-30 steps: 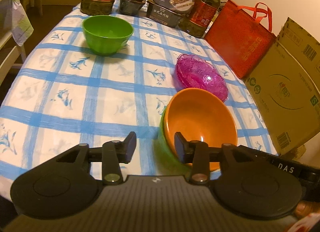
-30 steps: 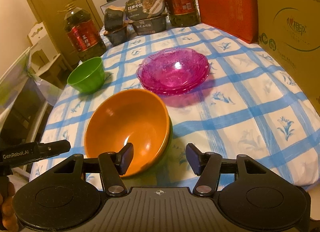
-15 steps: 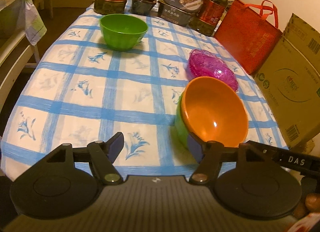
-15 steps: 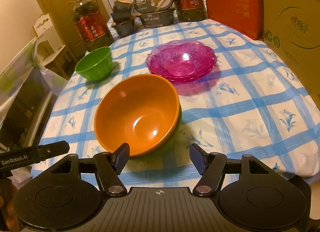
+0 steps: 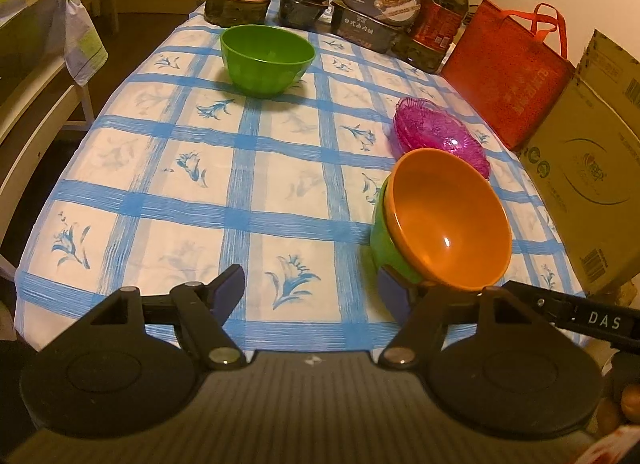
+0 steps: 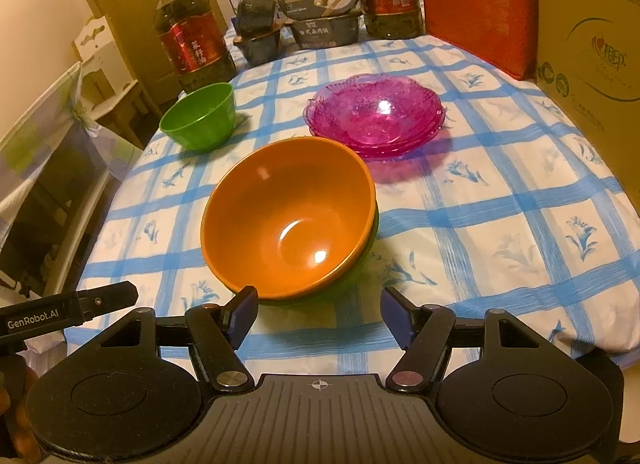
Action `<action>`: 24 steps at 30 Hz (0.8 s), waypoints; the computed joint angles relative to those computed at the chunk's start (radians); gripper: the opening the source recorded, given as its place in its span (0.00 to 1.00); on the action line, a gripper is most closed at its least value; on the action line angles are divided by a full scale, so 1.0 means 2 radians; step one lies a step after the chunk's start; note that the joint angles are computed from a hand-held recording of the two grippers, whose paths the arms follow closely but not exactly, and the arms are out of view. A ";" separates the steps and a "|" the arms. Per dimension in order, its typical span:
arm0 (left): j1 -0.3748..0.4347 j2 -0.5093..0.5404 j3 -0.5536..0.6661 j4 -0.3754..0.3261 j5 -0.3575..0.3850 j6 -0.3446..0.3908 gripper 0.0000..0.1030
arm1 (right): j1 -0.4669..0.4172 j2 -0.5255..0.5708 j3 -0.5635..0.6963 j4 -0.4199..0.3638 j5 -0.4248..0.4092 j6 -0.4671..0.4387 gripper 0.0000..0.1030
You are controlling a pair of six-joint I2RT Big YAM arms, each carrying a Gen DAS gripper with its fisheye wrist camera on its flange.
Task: Organize plates and bowls
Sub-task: 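Move the left tool to the small green bowl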
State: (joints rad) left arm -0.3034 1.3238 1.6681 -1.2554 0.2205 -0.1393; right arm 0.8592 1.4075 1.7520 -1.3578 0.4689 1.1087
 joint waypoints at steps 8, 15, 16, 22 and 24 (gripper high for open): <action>0.006 -0.002 -0.001 0.004 0.003 0.000 0.71 | 0.001 0.005 0.008 -0.002 0.002 -0.007 0.66; 0.013 -0.001 0.000 0.007 0.007 -0.002 0.72 | 0.001 0.013 0.022 -0.009 0.004 -0.013 0.66; 0.014 -0.001 0.000 0.007 0.008 -0.002 0.73 | 0.002 0.014 0.024 -0.010 0.005 -0.015 0.66; 0.020 0.002 0.005 0.008 0.012 -0.001 0.74 | -0.001 0.023 0.040 -0.009 0.004 -0.027 0.66; 0.024 0.005 0.010 0.009 0.013 0.000 0.74 | -0.002 0.027 0.048 -0.009 0.002 -0.033 0.66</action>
State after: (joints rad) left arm -0.2559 1.3330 1.6871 -1.2376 0.2465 -0.1386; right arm 0.8544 1.4614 1.8476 -1.3749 0.4738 1.0425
